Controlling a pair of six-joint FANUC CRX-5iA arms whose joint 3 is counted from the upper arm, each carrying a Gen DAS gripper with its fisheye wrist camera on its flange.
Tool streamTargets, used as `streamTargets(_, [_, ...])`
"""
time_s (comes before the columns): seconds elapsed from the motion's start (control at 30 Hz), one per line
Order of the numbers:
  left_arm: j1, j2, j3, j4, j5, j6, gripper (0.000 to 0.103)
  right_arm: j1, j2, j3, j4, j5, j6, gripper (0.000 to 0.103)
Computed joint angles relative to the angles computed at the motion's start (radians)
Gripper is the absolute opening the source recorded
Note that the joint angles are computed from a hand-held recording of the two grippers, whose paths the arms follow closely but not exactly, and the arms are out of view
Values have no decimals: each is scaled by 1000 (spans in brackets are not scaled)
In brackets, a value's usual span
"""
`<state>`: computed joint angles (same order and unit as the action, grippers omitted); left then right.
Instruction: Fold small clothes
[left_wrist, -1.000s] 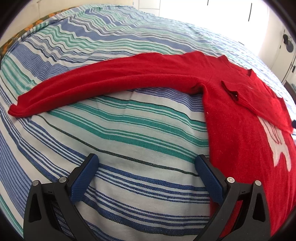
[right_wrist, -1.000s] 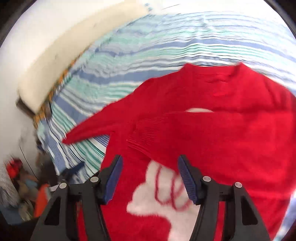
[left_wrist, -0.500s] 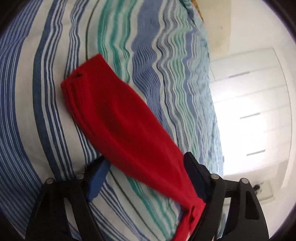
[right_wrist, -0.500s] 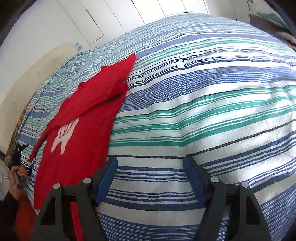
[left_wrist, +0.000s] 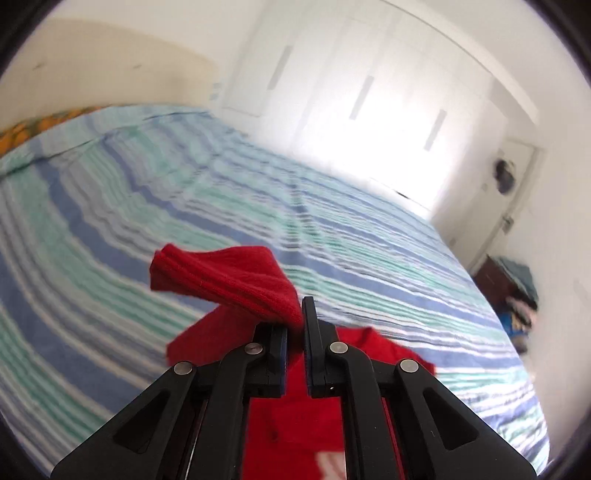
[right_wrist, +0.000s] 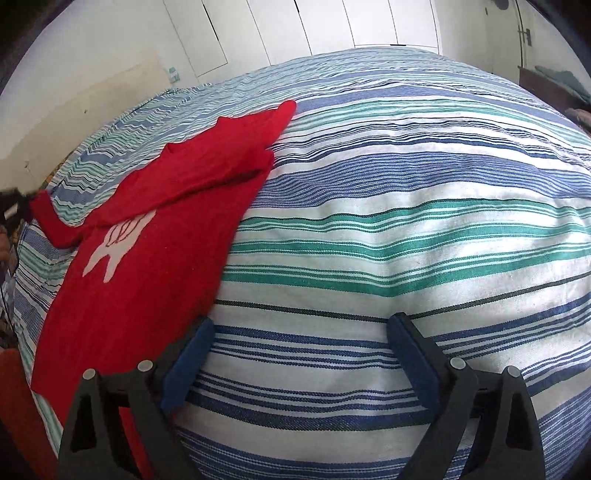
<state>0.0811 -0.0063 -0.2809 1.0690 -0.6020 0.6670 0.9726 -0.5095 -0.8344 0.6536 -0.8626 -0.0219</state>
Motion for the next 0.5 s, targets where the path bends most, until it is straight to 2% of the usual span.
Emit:
streamTargets(0.03, [-66, 10, 19, -19, 6, -17, 7, 0, -8, -5, 1, 5, -4, 95])
streamTargets(0.1, [-164, 40, 47, -108, 6, 35, 22, -3, -19, -13, 4, 17, -12, 95])
streamTargets(0.13, [-200, 62, 67, -192, -21, 111, 55, -5, -22, -15, 4, 22, -14, 95])
streamTargets(0.17, [-226, 81, 87, -310, -51, 225, 81, -4, -23, -15, 5, 23, -16, 95])
streamTargets(0.2, [-240, 85, 81, -385, -72, 292, 82, -3, -23, -15, 5, 21, -17, 95])
streamTargets(0.23, [-250, 89, 70, -458, -107, 353, 78, -2, -22, -14, 4, 20, -16, 95])
streamTargets(0.27, [-241, 77, 40, -479, -142, 362, 69, -1, -22, -13, 4, 18, -17, 95])
streamTargets(0.37, [-155, -19, -105, -441, -220, 301, 64, 3, -32, -20, 8, 21, -25, 95])
streamTargets(0.43, [-68, -70, -143, -436, -221, 272, 64, 2, -37, -26, 14, 30, -32, 95])
streamTargets(0.5, [29, -81, -131, -440, -210, 253, 64, 2, -44, -32, 17, 38, -37, 95])
